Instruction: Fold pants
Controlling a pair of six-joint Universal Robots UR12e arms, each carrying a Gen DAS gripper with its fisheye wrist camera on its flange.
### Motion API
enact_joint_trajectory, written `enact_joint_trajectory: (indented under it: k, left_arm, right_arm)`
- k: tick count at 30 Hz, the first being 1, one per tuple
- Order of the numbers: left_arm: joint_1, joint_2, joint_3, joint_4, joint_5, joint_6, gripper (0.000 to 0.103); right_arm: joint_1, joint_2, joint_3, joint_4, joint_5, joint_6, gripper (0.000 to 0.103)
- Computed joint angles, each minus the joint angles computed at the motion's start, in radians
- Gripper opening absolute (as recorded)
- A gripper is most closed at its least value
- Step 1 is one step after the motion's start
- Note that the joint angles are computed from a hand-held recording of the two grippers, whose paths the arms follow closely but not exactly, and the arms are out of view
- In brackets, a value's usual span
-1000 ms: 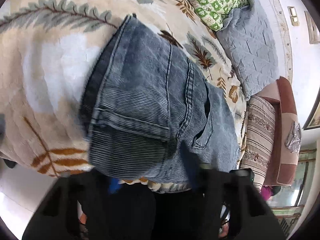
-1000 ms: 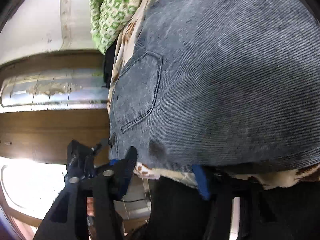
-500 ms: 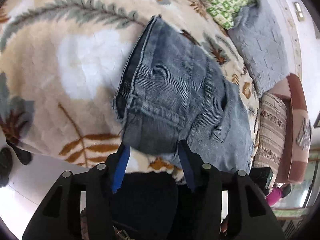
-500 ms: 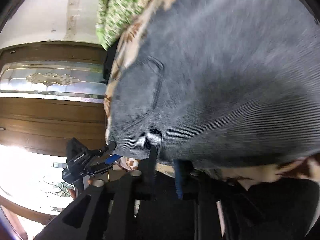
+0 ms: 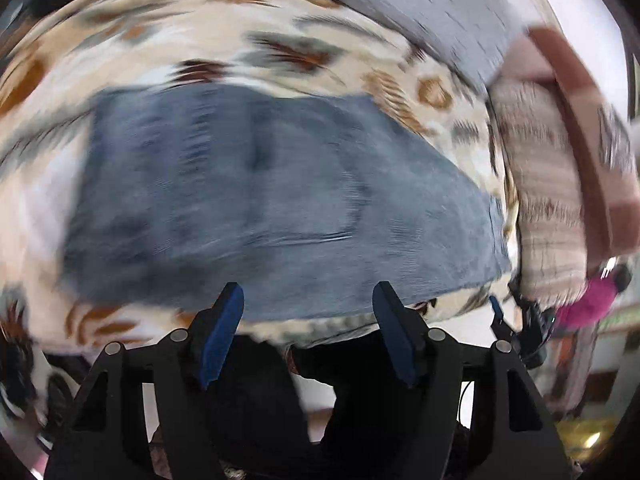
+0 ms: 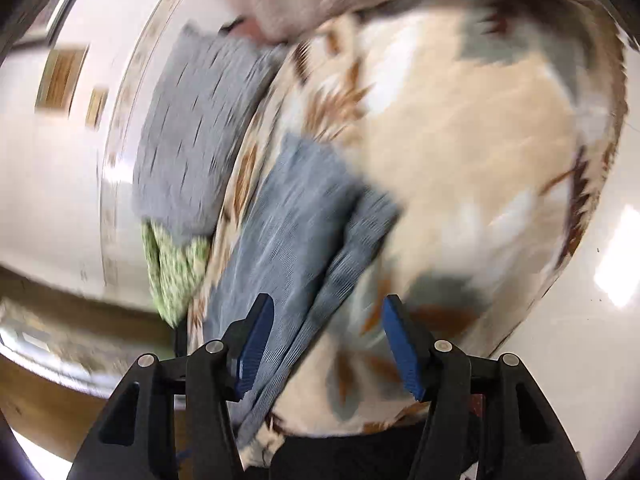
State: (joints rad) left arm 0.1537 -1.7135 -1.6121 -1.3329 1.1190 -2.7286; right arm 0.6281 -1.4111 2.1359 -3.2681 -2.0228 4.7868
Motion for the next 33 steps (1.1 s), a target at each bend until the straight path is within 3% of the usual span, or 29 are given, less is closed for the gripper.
enact_joint_trajectory:
  k: [4, 7, 14, 16, 19, 24, 29, 33]
  left_arm:
    - [-0.115, -0.048, 0.068, -0.024, 0.051, 0.026, 0.067]
    - [-0.193, -0.093, 0.123, -0.045, 0.092, 0.040, 0.067]
    - [-0.384, -0.246, 0.313, -0.136, 0.165, 0.058, 0.067]
    - [-0.431, -0.293, 0.373, -0.154, 0.182, 0.061, 0.067]
    - [-0.478, -0.352, 0.448, -0.190, 0.189, 0.069, 0.067]
    - [-0.533, -0.444, 0.564, -0.279, 0.206, 0.097, 0.067]
    - [-0.558, -0.480, 0.599, -0.295, 0.254, 0.161, 0.067]
    - [-0.561, -0.496, 0.613, -0.326, 0.248, 0.196, 0.067]
  right_arm:
    - [-0.019, 0.058, -0.010, -0.120, -0.012, -0.027, 0.060]
    - [-0.030, 0.071, -0.003, -0.182, -0.020, -0.098, 0.065]
    - [-0.052, 0.091, 0.001, -0.282, 0.035, -0.230, 0.066]
    - [-0.048, 0.112, 0.011, -0.363, 0.025, -0.237, 0.065]
    - [-0.046, 0.136, 0.022, -0.454, 0.027, -0.247, 0.065]
    - [-0.044, 0.148, 0.025, -0.493, 0.027, -0.273, 0.065]
    - [-0.032, 0.173, 0.018, -0.544, -0.010, -0.308, 0.065]
    - [-0.020, 0.187, 0.011, -0.569, -0.044, -0.326, 0.065]
